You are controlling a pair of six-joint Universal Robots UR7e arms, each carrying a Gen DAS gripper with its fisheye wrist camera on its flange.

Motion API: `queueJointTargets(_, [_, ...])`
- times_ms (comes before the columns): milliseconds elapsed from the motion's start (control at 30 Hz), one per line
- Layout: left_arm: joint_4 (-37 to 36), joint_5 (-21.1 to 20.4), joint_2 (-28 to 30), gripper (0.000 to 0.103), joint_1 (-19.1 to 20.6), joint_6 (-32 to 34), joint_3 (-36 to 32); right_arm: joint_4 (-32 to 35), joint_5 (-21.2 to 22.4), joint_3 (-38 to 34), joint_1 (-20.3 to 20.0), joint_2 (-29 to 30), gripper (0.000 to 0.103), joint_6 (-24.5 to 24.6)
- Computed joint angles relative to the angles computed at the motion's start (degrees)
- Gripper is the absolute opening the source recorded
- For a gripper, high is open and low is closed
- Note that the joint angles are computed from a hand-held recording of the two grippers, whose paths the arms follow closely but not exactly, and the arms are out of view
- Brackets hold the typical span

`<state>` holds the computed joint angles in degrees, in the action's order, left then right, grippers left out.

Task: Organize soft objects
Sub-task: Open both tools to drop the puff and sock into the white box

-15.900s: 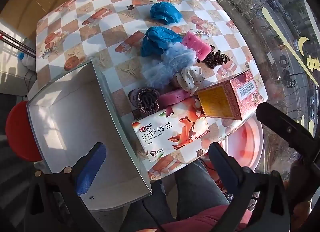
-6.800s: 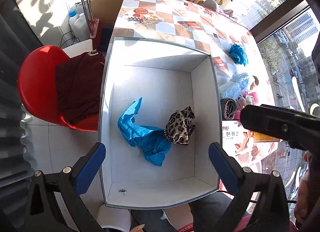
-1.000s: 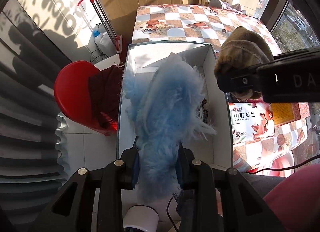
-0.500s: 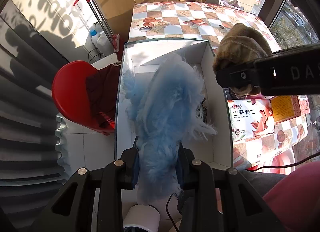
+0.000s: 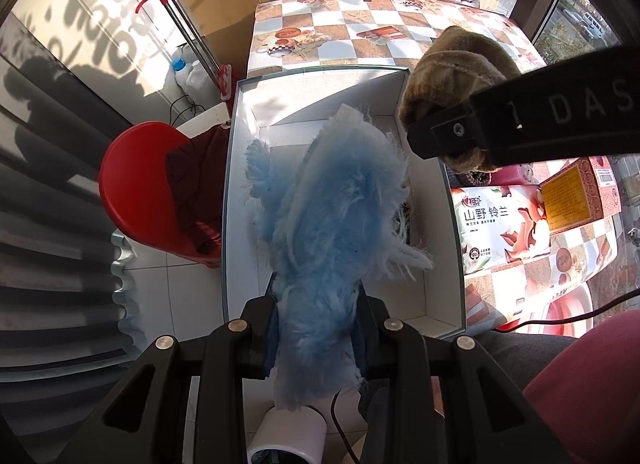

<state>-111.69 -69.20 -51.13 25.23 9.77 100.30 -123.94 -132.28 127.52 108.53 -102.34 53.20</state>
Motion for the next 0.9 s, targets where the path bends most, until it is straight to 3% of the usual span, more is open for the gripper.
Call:
queueJointTargets(333, [0.6,-0.9,0.0,0.039,0.2,1.4,-0.1,-0.8,0.9,0.3,-0.4,-0.1,0.038,-0.9])
queueJointTargets(400, [0.2,-0.9,-0.2,0.05,-0.1,2.2,0.3,-0.5,0.8,0.2,-0.4,-0.1,0.048,-0.9])
queueJointTargets(467, [-0.4,-0.1,-0.5,0.069,-0.8,3.2,1.0,0.5,0.2,-0.1,0.0,0.1,0.049,-0.4])
queueJointTargets(533, [-1.1,0.0,-0.8,0.081,-1.1,3.7,1.5,2.7,-0.7,-0.6,0.3,0.3,0.061,1.1])
queueJointTargets(567, [-1.6,0.1,-0.9,0.085,-1.3,3.9,1.7,3.6,-0.9,-0.7,0.2,0.1,0.074,2.0])
queueJointTargets(600, [-1.8,0.3,-1.0,0.086,-1.4,4.0,1.9,3.7,-0.9,-0.5,0.2,-0.3,0.08,2.5])
queueJointTargets(667, [-1.6,0.6,-0.8,0.087,-1.5,3.8,1.9,2.9,-0.8,0.1,0.1,-1.2,0.08,3.0])
queueJointTargets(767, [-0.1,0.9,-0.2,0.088,-1.0,2.0,1.1,6.4,-1.9,-0.4,0.1,-1.3,0.103,5.3])
queueJointTargets(900, [0.3,0.0,0.1,0.098,0.1,-0.9,-0.4,1.2,-1.4,2.1,0.4,-3.7,0.103,4.7])
